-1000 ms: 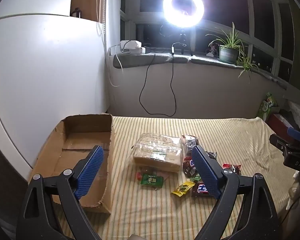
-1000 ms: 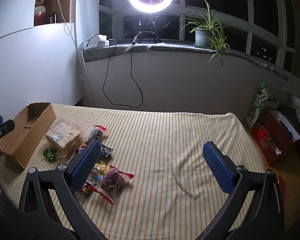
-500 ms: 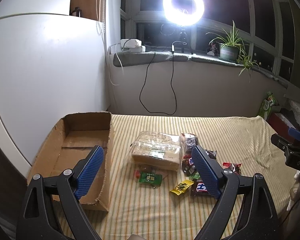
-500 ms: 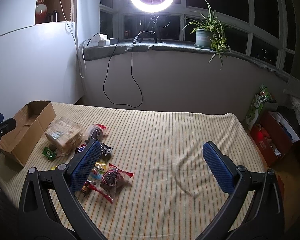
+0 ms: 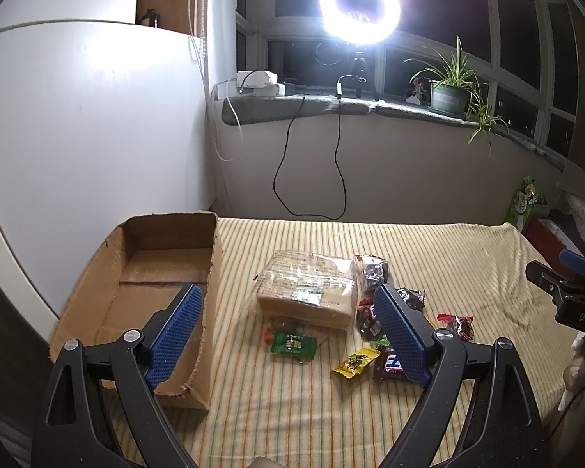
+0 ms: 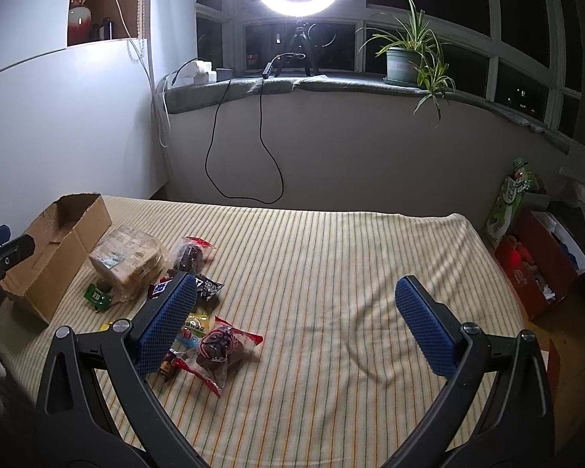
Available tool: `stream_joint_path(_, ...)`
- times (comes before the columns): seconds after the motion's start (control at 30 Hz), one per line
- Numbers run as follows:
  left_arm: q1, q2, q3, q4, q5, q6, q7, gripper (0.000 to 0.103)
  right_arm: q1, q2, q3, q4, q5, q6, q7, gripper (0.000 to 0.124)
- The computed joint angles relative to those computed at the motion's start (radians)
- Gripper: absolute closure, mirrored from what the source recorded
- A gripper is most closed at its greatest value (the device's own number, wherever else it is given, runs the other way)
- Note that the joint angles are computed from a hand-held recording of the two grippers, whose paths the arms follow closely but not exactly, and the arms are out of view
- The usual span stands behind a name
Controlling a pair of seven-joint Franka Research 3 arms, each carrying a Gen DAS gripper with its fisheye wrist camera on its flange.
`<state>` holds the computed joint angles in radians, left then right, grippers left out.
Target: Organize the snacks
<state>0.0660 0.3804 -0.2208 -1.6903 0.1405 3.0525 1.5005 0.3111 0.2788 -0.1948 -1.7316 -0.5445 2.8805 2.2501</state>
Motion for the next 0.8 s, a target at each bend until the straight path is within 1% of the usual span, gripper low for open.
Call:
stream_joint_path(0.57,-0.003,-0.005,0.0,-0.009,-0.001,-0.001,-0.005,0.013,-0.011,0.001,0.019,-0.009,0.075,0.004,-0.073,0.021)
stream_joint_path(0.8,0.014,0.0,-0.024,-0.008,-0.021,-0.013,0.02,0.013,-0.015,0.005,0.026,-0.014,0.115,0.011,-0.123,0.021)
